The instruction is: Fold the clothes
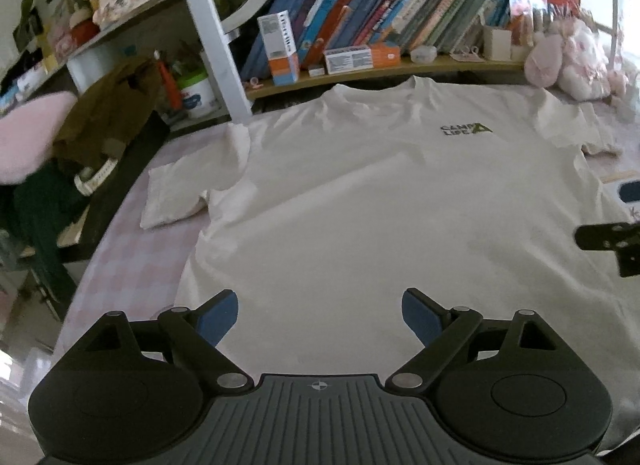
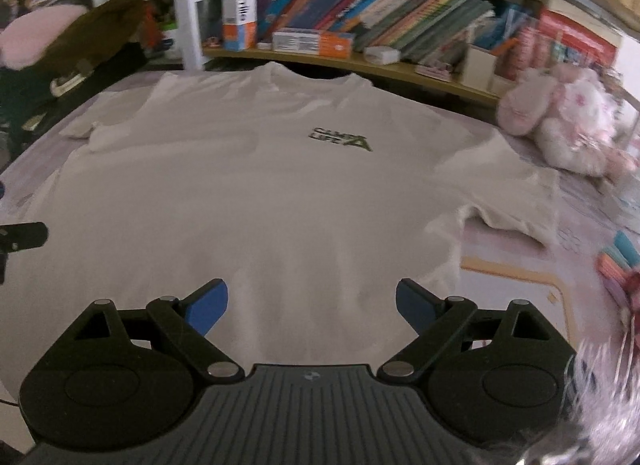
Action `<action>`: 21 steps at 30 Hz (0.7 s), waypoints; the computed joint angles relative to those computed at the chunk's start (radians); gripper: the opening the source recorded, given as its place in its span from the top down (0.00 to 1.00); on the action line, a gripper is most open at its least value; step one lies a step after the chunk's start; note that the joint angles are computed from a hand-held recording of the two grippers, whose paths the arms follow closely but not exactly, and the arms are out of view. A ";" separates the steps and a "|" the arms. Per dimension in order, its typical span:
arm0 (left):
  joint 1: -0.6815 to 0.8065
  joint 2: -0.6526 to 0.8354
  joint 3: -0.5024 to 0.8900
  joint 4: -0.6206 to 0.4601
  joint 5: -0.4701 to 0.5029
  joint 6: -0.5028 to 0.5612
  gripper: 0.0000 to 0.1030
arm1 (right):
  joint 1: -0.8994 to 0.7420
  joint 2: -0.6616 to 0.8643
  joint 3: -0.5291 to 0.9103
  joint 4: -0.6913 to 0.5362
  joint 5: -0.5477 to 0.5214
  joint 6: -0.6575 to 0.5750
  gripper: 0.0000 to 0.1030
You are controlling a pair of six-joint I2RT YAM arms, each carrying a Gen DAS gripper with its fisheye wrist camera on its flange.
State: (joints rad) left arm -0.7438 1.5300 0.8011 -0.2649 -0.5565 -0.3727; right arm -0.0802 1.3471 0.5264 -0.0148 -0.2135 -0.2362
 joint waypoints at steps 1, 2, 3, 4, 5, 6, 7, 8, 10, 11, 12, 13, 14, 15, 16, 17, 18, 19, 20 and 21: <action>-0.012 0.010 0.014 -0.017 -0.011 -0.007 0.11 | -0.006 0.013 0.005 0.003 -0.019 -0.011 0.11; -0.021 0.022 0.029 -0.034 -0.018 -0.016 0.11 | -0.012 0.025 0.011 0.004 -0.036 -0.022 0.11; -0.030 0.034 0.044 -0.052 -0.026 -0.025 0.11 | -0.018 0.038 0.016 0.004 -0.051 -0.033 0.11; -0.037 0.044 0.057 -0.069 -0.031 -0.035 0.11 | -0.022 0.048 0.020 0.004 -0.064 -0.043 0.11; -0.042 0.053 0.070 -0.084 -0.036 -0.044 0.11 | -0.027 0.058 0.024 0.004 -0.077 -0.053 0.11; -0.046 0.063 0.083 -0.099 -0.041 -0.053 0.11 | -0.032 0.062 0.025 0.004 -0.088 -0.059 0.11; -0.050 0.070 0.092 -0.106 -0.045 -0.059 0.11 | -0.037 0.066 0.027 0.004 -0.098 -0.066 0.11; -0.053 0.076 0.101 -0.114 -0.049 -0.064 0.11 | -0.042 0.071 0.029 0.004 -0.108 -0.072 0.11; -0.060 0.090 0.119 -0.129 -0.056 -0.075 0.11 | -0.055 0.077 0.033 0.002 -0.122 -0.081 0.11; -0.058 0.096 0.122 -0.126 -0.051 -0.069 0.11 | -0.062 0.080 0.034 0.001 -0.127 -0.086 0.11; -0.057 0.101 0.126 -0.123 -0.047 -0.064 0.11 | -0.067 0.083 0.035 -0.001 -0.126 -0.087 0.11; -0.055 0.107 0.129 -0.120 -0.042 -0.058 0.11 | -0.071 0.084 0.036 -0.003 -0.125 -0.086 0.11; -0.053 0.112 0.132 -0.117 -0.038 -0.052 0.11 | -0.072 0.083 0.034 -0.002 -0.119 -0.081 0.11; -0.049 0.112 0.129 -0.104 -0.031 -0.036 0.11 | -0.073 0.082 0.032 0.000 -0.112 -0.074 0.11; -0.045 0.112 0.126 -0.091 -0.024 -0.019 0.11 | -0.074 0.081 0.031 0.001 -0.106 -0.069 0.11; -0.041 0.112 0.122 -0.079 -0.017 -0.003 0.11 | -0.073 0.079 0.029 0.003 -0.099 -0.062 0.11; -0.037 0.113 0.119 -0.066 -0.009 0.014 0.11 | -0.069 0.076 0.025 0.006 -0.088 -0.050 0.11; -0.032 0.113 0.116 -0.054 -0.002 0.030 0.11 | -0.063 0.073 0.020 0.009 -0.076 -0.039 0.11; -0.021 0.108 0.105 -0.034 0.013 0.051 0.11 | -0.054 0.068 0.015 0.014 -0.062 -0.027 0.11; -0.009 0.104 0.096 -0.015 0.027 0.072 0.11 | -0.045 0.064 0.010 0.019 -0.046 -0.015 0.11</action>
